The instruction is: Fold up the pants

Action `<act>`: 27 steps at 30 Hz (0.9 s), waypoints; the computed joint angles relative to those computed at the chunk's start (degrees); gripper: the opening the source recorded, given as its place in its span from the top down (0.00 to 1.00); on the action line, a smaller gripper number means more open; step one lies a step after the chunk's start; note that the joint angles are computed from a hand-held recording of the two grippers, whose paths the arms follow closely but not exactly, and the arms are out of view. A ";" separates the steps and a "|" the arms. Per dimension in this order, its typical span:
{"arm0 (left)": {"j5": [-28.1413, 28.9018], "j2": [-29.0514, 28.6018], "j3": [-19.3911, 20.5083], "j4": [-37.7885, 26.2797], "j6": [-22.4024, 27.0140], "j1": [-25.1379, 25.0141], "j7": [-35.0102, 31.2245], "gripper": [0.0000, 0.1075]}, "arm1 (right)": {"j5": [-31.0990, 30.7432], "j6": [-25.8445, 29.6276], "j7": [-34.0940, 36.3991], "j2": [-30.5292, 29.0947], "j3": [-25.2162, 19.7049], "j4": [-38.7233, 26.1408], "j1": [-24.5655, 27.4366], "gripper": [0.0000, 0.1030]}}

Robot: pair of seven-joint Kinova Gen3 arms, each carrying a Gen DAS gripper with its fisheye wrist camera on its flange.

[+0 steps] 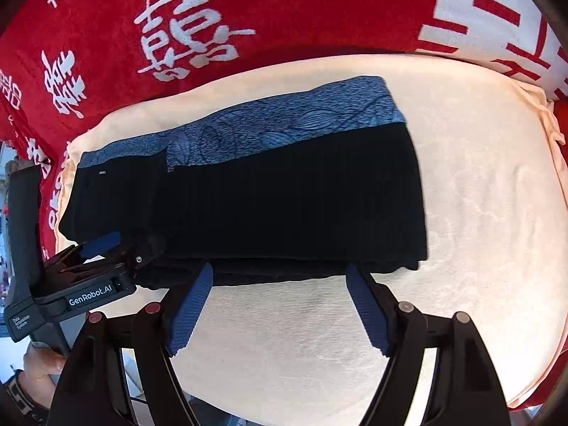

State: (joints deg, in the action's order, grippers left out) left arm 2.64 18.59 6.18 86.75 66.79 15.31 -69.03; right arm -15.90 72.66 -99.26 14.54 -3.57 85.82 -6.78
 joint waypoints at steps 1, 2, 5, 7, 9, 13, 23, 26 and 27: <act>0.44 -0.98 -0.13 0.97 -0.20 -1.07 -1.43 0.09 | 0.49 -0.37 -1.57 0.23 -0.42 -0.45 -1.35 0.22; 0.93 -1.73 -0.48 1.67 -0.19 -2.55 -3.22 0.09 | 1.03 -0.66 -3.04 0.65 -0.87 -1.16 -2.75 0.22; 2.06 -3.73 -1.69 3.79 0.14 -6.23 -6.71 0.09 | 2.43 -1.02 -6.23 2.59 -2.20 -4.04 -6.67 0.22; 1.21 -5.11 -2.74 5.38 0.12 -7.73 -7.16 0.09 | 3.24 -0.57 -7.13 4.65 -3.11 -6.75 -9.11 0.22; 1.02 -6.79 -3.80 7.35 -0.38 -9.79 -7.70 0.09 | 3.66 0.22 -7.65 7.04 -3.78 -9.37 -11.13 0.22; 2.09 -9.05 -5.60 10.49 -1.27 -14.31 -9.39 0.09 | 4.30 2.13 -8.83 11.56 -4.46 -14.17 -14.69 0.22; 4.70 -12.00 -8.08 15.81 -4.82 -21.51 -11.49 0.09 | 4.31 5.93 -8.73 17.27 -5.20 -18.75 -18.32 0.22; 8.40 -12.86 -9.45 17.30 -6.26 -24.88 -15.47 0.09 | 4.98 5.74 -9.25 17.54 -4.94 -18.29 -19.52 0.22; 10.06 -13.19 -10.10 17.79 -6.77 -26.33 -17.36 0.09 | 5.48 5.61 -9.16 17.57 -4.92 -18.17 -20.01 0.22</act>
